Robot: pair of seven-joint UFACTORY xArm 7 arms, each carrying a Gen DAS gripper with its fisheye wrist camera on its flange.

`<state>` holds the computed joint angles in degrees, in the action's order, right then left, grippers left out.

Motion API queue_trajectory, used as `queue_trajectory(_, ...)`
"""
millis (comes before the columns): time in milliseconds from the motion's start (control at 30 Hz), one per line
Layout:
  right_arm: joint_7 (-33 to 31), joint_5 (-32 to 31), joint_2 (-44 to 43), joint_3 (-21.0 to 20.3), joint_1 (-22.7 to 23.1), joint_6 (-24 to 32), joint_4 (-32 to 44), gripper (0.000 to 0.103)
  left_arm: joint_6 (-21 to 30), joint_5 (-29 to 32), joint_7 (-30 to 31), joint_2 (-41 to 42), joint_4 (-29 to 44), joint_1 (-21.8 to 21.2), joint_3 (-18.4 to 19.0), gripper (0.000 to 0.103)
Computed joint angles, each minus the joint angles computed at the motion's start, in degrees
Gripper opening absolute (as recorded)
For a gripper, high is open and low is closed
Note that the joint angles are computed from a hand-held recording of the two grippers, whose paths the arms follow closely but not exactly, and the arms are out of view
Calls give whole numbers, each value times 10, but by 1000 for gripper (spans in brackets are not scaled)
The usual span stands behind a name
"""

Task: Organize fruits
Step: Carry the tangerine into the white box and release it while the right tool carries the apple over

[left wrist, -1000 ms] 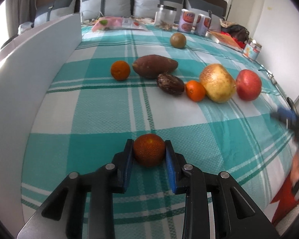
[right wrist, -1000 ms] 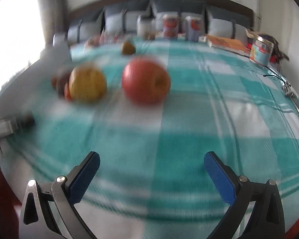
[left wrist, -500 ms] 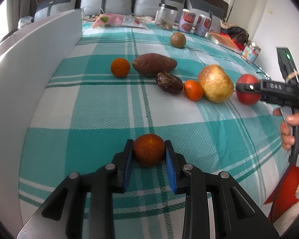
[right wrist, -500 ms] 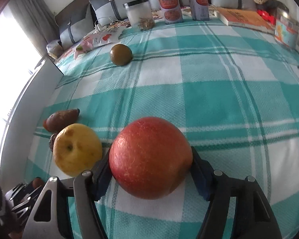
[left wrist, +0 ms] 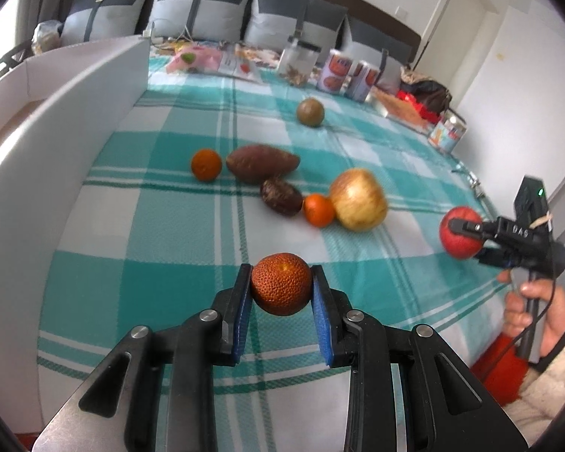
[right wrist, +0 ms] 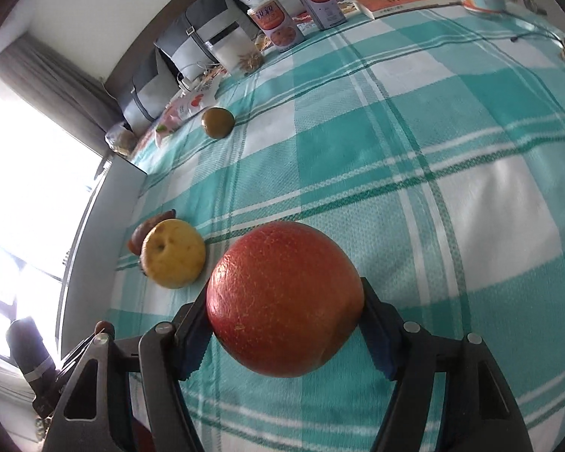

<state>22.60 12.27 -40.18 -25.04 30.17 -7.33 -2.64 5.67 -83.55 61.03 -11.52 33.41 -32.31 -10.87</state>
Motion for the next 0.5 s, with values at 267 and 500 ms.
queue_trajectory(267, 15, 2, -70, -82, 82, -43, -26, 69, 42, 70, -79, -99, -43, -2, 36, 30)
queue_trajectory(500, 51, -12, -50, -40, 155, -44, 36, 69, 85, 135, -154, -201, -69, 10, 103, 30)
